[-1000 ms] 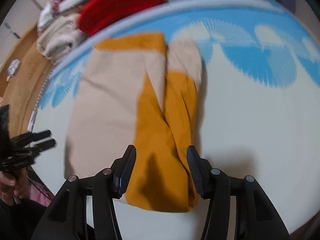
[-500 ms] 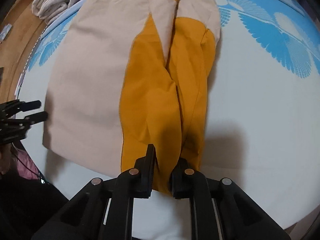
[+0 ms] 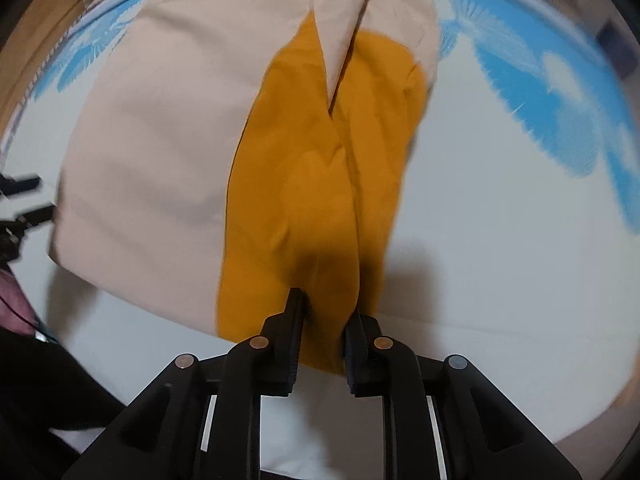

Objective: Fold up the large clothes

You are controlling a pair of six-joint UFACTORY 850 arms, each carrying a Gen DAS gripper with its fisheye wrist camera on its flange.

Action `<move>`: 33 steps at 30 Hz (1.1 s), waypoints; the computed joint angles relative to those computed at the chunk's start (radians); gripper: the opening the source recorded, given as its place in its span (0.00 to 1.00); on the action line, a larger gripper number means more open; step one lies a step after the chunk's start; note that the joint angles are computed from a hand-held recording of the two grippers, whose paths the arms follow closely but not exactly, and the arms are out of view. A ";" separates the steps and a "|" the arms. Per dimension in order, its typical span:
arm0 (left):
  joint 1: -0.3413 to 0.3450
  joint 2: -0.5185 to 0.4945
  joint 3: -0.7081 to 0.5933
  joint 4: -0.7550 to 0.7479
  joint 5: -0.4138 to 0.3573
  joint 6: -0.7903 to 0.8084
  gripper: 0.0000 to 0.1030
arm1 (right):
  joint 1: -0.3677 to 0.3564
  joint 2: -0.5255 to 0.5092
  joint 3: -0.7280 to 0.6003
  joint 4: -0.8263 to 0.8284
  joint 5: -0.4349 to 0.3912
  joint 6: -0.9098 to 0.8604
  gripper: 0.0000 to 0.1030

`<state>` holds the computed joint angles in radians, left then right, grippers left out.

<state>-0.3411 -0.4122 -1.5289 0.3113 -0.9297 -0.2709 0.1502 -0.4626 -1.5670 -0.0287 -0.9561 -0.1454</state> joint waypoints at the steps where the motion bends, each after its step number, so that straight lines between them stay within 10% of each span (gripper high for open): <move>1: -0.007 0.022 0.010 0.004 0.008 -0.037 0.60 | 0.016 0.036 0.033 -0.073 0.050 0.042 0.18; 7: -0.088 0.283 0.216 0.158 0.264 -0.391 0.92 | 0.074 0.354 0.298 -0.397 0.480 0.404 0.29; 11: -0.154 0.419 0.359 0.333 0.325 -0.641 0.98 | 0.111 0.531 0.455 -0.666 0.611 0.720 0.85; 19: -0.233 0.463 0.462 0.317 0.320 -0.763 0.98 | 0.177 0.685 0.595 -0.583 0.513 0.840 0.89; 33: -0.209 0.413 0.451 0.296 0.381 -0.818 0.98 | 0.188 0.633 0.611 -0.497 0.505 0.756 0.89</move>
